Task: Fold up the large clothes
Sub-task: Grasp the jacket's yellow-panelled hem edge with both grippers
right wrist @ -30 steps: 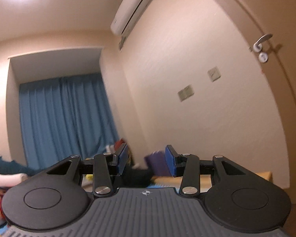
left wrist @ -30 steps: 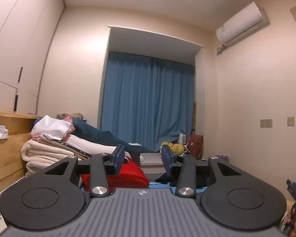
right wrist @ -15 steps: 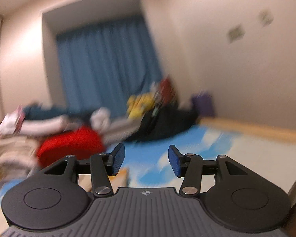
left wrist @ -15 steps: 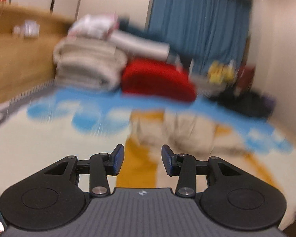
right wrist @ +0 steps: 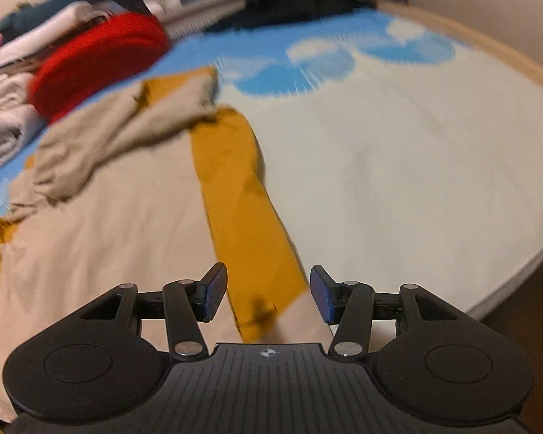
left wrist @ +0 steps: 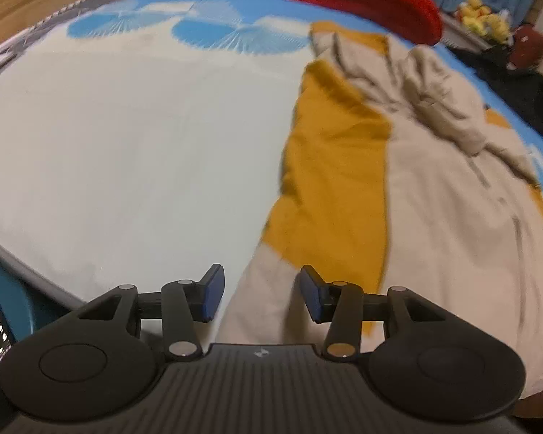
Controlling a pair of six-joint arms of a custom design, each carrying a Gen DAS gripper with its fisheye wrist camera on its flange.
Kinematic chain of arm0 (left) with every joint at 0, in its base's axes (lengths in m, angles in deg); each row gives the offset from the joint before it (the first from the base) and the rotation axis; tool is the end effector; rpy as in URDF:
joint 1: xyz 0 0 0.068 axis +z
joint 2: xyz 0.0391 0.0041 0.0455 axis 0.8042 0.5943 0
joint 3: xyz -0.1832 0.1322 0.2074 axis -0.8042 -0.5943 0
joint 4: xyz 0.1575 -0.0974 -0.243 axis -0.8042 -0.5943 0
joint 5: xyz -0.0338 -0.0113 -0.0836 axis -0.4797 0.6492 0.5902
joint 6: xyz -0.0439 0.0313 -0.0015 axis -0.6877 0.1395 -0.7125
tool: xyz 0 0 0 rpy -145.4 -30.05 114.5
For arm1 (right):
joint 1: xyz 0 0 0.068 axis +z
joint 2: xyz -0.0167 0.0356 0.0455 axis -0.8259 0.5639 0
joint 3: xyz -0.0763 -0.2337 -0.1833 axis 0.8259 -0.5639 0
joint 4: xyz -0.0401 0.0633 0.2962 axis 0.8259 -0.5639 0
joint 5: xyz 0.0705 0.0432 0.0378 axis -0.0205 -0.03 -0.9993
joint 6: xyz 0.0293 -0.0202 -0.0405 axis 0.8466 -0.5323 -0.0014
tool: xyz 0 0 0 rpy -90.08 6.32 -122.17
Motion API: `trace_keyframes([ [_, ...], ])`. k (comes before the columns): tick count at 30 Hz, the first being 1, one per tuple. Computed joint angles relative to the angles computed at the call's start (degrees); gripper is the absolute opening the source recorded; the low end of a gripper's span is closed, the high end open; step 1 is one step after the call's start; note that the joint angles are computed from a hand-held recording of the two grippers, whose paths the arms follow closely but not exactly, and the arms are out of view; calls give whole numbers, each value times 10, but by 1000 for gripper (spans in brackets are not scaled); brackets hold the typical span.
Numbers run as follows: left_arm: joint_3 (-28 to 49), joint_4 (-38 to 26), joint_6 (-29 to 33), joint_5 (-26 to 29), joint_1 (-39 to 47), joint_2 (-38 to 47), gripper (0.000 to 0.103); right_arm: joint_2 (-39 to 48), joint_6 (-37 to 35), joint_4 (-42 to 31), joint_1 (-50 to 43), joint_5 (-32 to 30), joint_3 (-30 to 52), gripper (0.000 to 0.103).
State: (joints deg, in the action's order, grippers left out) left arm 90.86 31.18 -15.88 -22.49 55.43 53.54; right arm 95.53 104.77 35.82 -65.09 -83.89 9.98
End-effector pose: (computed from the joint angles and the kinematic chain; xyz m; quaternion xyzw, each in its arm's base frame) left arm 0.4013 0.0099 0.2283 -0.0371 0.9587 -0.0520 0.2771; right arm 0.2222 -0.0393 0.2734 0.2758 0.9033 0.0069 0.3284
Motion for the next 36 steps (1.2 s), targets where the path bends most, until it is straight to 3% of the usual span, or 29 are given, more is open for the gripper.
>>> trace_keyframes([
  [4,15,-14,-3,27,14,30,51,23,3,-29,-6,3,-5,53],
  [7,11,0,22,15,5,33,48,33,-1,-22,-2,6,-5,53],
  [9,6,2,40,21,-1,27,10,34,3,-23,-1,5,-3,53],
  [11,-2,2,53,28,0,12,8,32,3,-25,-3,-3,-1,46],
  [13,3,5,46,40,-3,10,7,23,-1,-29,-6,-19,0,15],
  [15,6,-5,41,61,3,6,8,13,-1,-23,-14,-40,0,10],
  [18,26,-39,39,38,-1,29,17,19,3,-37,-11,-30,3,13],
  [19,27,-45,37,30,-2,34,18,22,9,-44,-11,-26,5,19],
  [24,25,-39,33,32,-3,34,17,31,2,-46,15,6,7,23],
  [25,23,-39,36,32,-3,32,17,32,0,-46,20,10,8,24],
  [26,22,-37,41,32,-4,29,3,32,-2,-47,24,13,8,24],
  [27,17,-32,47,32,-6,23,1,32,-6,-47,28,14,8,24],
  [29,5,-15,52,24,-11,5,1,25,-12,-42,32,12,7,7],
  [30,1,-8,53,24,-13,-1,1,18,-10,-39,34,13,7,4],
  [36,12,-38,47,20,-17,23,5,18,-13,-42,44,32,4,5],
])
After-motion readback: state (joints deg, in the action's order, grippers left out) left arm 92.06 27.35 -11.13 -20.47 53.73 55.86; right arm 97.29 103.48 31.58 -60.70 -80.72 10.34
